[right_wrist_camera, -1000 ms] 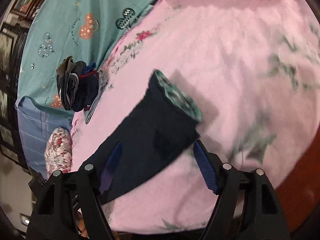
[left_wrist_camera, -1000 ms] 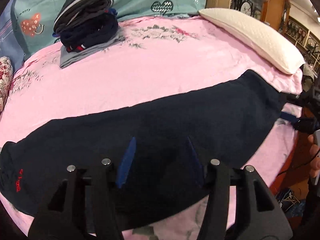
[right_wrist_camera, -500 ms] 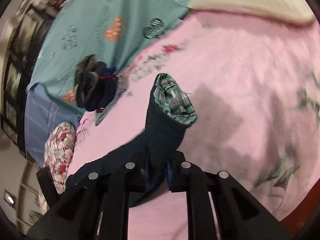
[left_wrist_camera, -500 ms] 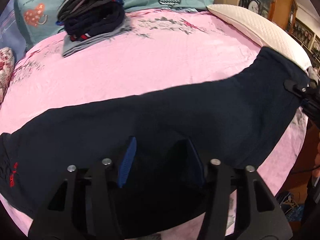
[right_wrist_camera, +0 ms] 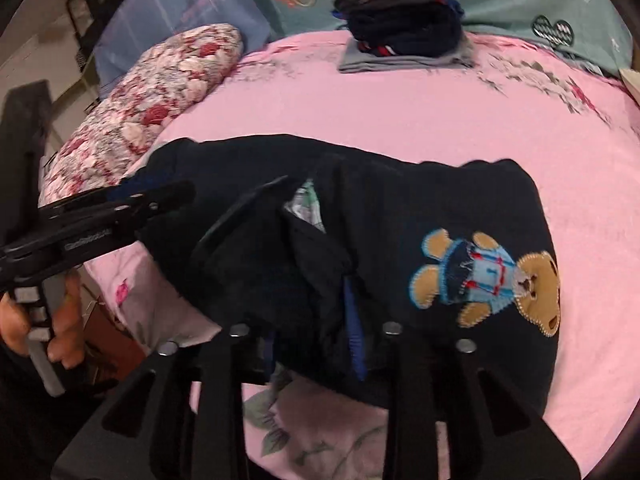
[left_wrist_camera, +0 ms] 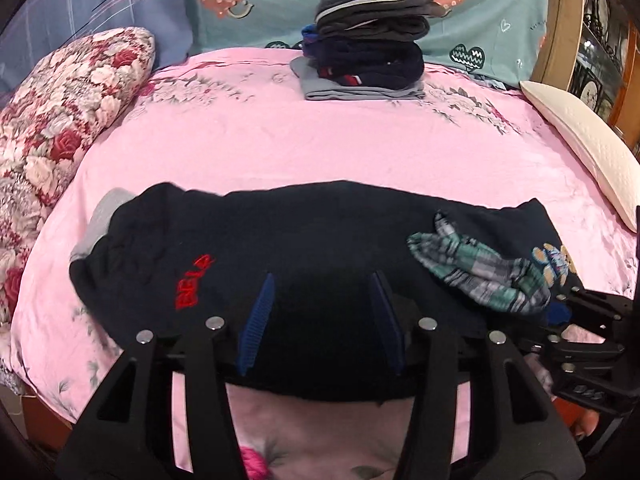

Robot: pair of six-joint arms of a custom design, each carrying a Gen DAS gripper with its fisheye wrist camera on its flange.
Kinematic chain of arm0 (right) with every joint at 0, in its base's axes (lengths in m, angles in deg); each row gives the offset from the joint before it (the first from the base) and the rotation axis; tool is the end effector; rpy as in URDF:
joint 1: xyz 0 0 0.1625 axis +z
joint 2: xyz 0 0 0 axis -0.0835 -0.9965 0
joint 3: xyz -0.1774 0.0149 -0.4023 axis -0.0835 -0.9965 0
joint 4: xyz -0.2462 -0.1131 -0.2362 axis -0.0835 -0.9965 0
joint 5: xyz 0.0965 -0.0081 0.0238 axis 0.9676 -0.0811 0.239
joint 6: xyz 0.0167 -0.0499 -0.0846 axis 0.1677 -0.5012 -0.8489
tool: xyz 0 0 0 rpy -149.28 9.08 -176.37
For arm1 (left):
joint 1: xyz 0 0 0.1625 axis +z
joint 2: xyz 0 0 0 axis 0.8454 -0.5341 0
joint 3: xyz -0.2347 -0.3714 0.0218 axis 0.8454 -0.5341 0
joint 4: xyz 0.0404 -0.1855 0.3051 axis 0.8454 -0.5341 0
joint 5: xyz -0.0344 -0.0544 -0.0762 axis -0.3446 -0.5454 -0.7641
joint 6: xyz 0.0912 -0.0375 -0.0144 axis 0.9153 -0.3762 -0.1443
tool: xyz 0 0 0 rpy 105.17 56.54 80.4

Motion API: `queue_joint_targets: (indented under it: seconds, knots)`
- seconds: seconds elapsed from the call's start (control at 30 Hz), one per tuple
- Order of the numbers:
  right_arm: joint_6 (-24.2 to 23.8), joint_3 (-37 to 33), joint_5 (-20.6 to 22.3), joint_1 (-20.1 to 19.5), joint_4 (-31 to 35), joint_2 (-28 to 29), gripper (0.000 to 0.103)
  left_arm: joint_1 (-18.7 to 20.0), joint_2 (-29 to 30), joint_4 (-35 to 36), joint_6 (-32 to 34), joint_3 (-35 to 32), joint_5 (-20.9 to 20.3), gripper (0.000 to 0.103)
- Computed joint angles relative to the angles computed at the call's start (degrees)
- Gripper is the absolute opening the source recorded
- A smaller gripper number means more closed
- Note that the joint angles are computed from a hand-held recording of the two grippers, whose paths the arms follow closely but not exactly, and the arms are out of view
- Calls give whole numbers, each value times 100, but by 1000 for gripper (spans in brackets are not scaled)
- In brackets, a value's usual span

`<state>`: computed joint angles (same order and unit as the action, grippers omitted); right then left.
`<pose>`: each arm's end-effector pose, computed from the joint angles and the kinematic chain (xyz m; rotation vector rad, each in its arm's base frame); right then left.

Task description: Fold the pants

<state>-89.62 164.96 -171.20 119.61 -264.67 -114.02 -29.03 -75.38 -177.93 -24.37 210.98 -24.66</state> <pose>0.2516 -0.3087 0.1029 0.7308 -2.6924 0.5526 -0.1593 -0.3290 0.2073 0.4622 2.3104 -0.8164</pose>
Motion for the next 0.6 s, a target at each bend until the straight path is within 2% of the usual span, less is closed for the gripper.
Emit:
queue_joint_targets:
  seconds: [0.07, 0.23, 0.3, 0.37, 0.47, 0.6]
  knots:
    - [35, 100, 287, 15, 87, -311, 39, -62, -123, -186, 204, 74, -69, 51]
    - [-34, 242, -95, 420, 0, -838, 39, -451, 303, -1466, 1039, 276, -295, 54]
    - [-48, 232, -165, 453, 51, -1018, 41, -570, 550, -1679, 1204, 288, -362, 58]
    - [19, 161, -331, 457, 223, -1039, 41, -561, 777, -1361, 1194, 213, -352, 59]
    - [-25, 42, -238, 416, 483, -905, 41, -259, 841, -779, 879, 112, -652, 59]
    - [-239, -229, -83, 442, 777, -507, 41, -222, 691, -893, 694, 348, -763, 62]
